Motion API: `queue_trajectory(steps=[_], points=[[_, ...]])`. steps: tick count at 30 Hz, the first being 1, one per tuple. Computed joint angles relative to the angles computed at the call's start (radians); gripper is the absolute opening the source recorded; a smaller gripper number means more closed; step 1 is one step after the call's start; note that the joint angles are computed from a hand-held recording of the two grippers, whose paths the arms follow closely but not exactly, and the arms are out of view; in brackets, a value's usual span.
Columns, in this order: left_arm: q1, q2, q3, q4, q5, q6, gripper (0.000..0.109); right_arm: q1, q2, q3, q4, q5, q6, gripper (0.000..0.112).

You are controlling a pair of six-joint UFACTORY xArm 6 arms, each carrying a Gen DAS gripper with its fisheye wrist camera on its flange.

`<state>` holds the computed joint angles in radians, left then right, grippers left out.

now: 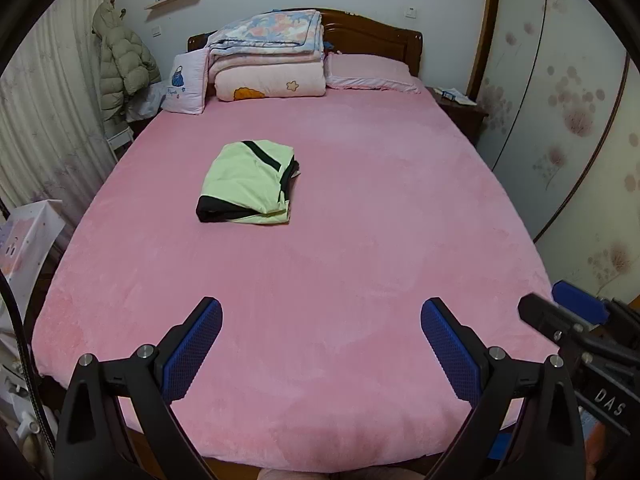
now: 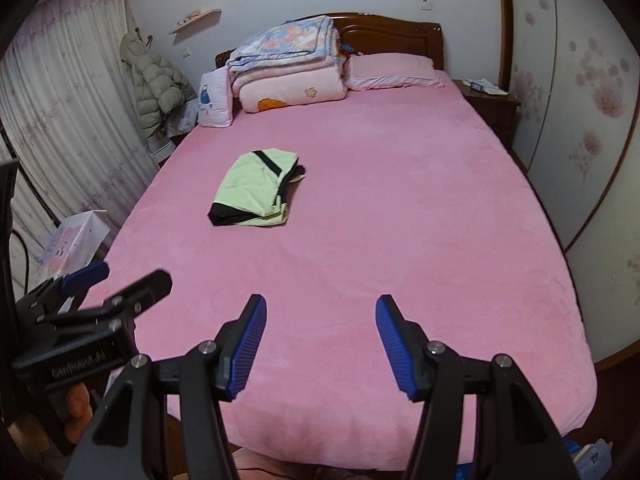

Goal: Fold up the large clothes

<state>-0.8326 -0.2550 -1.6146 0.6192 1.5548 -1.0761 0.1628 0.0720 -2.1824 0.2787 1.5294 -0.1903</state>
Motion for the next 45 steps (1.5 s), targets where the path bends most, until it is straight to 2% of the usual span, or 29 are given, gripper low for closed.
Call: queue_trajectory(steps=[17,24,45], points=[[-0.033,0.084,-0.087,0.036,0.063,-0.020,0.099,-0.009,-0.027,0.041,-0.050,-0.042,-0.028,0.057],[-0.032,0.092,-0.094,0.046,0.055,-0.013,0.099,-0.010,0.005,-0.013,-0.053,-0.007,-0.033,0.057],[0.016,0.095,-0.094,-0.005,0.005,0.010,0.099,-0.010,0.034,-0.046,-0.072,0.007,-0.019,0.057]])
